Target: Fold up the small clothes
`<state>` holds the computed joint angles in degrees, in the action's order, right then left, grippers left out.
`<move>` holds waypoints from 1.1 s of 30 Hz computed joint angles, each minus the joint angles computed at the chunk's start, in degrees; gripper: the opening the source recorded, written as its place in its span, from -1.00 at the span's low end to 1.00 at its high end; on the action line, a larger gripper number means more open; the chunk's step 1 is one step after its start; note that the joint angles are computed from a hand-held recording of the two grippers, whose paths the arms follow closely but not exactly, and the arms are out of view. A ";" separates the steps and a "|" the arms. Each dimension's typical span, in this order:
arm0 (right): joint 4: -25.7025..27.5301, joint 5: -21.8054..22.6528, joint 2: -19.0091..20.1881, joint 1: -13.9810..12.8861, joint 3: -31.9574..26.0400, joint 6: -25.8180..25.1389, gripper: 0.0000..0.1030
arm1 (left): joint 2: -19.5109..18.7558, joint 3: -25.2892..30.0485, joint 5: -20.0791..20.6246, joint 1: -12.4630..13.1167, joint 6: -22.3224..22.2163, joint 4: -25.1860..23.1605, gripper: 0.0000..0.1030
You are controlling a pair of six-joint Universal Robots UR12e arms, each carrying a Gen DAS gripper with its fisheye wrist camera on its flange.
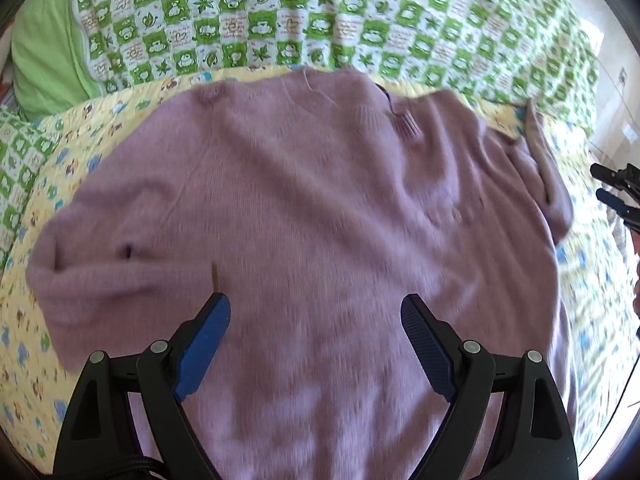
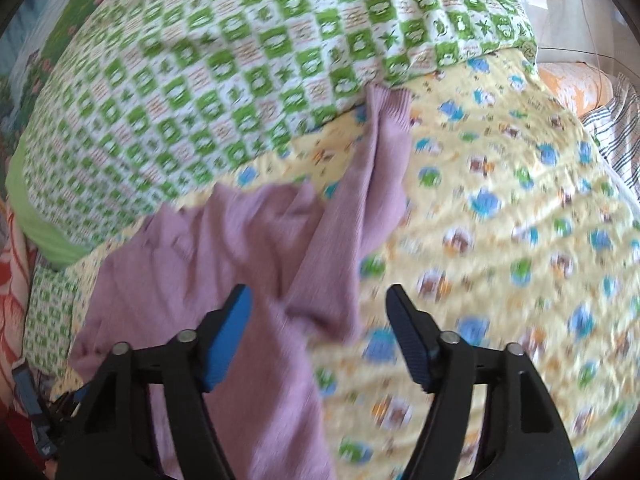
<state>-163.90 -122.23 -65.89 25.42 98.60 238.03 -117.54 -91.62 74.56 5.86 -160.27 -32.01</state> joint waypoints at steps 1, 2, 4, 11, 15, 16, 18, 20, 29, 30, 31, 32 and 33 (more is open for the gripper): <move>-0.38 0.12 0.01 -0.88 -0.14 -0.33 0.19 | -0.75 1.16 -0.25 -0.15 -0.81 -0.24 0.71; -0.69 0.27 0.07 -1.85 -0.37 -0.75 0.12 | -1.42 2.19 0.03 -0.34 -1.35 -0.57 0.71; -0.67 0.87 0.38 -3.46 -1.09 -1.54 0.05 | -2.64 4.09 0.45 -0.64 -2.44 -1.37 0.71; 2.31 5.82 2.90 -8.32 -4.66 -3.52 -0.03 | -6.01 8.55 2.96 -1.40 -4.49 -2.82 0.71; 7.63 7.52 4.35 -9.98 -6.80 -4.14 -0.23 | -7.41 10.20 4.73 -1.66 -5.32 -4.28 0.71; 8.15 8.12 4.54 -10.39 -6.88 -3.92 -0.31 | -7.71 10.52 4.87 -1.61 -5.60 -4.55 0.71; 8.72 8.44 4.65 -10.75 -6.73 -3.79 -0.88 | -8.03 10.78 5.37 -1.50 -5.83 -4.97 0.71; 5.70 8.93 4.51 -10.71 -6.09 -5.34 -0.88 | -8.05 10.54 5.63 -1.27 -5.79 -4.84 0.71; -14.30 16.59 7.31 -5.65 -12.34 -25.49 -0.88 | -7.39 8.78 7.32 2.09 -8.30 -4.31 0.71; -14.62 18.77 8.33 -4.97 -14.27 -27.59 -0.89 | -7.11 8.43 7.17 2.58 -8.77 -4.22 0.71; -14.14 22.42 9.66 -4.41 -16.71 -29.77 -0.89 | -6.71 7.98 6.82 3.23 -9.38 -4.07 0.71; -12.77 26.03 11.18 -3.94 -19.28 -31.50 -0.89 | -6.41 7.67 6.34 3.79 -9.76 -3.90 0.71; -11.14 28.11 12.47 -3.37 -21.26 -32.93 -0.88 | -6.10 7.34 5.86 4.29 -10.06 -3.75 0.71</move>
<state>-175.04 -94.11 -53.42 22.05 77.35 205.11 -123.64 -84.28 80.42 10.14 -170.32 -35.76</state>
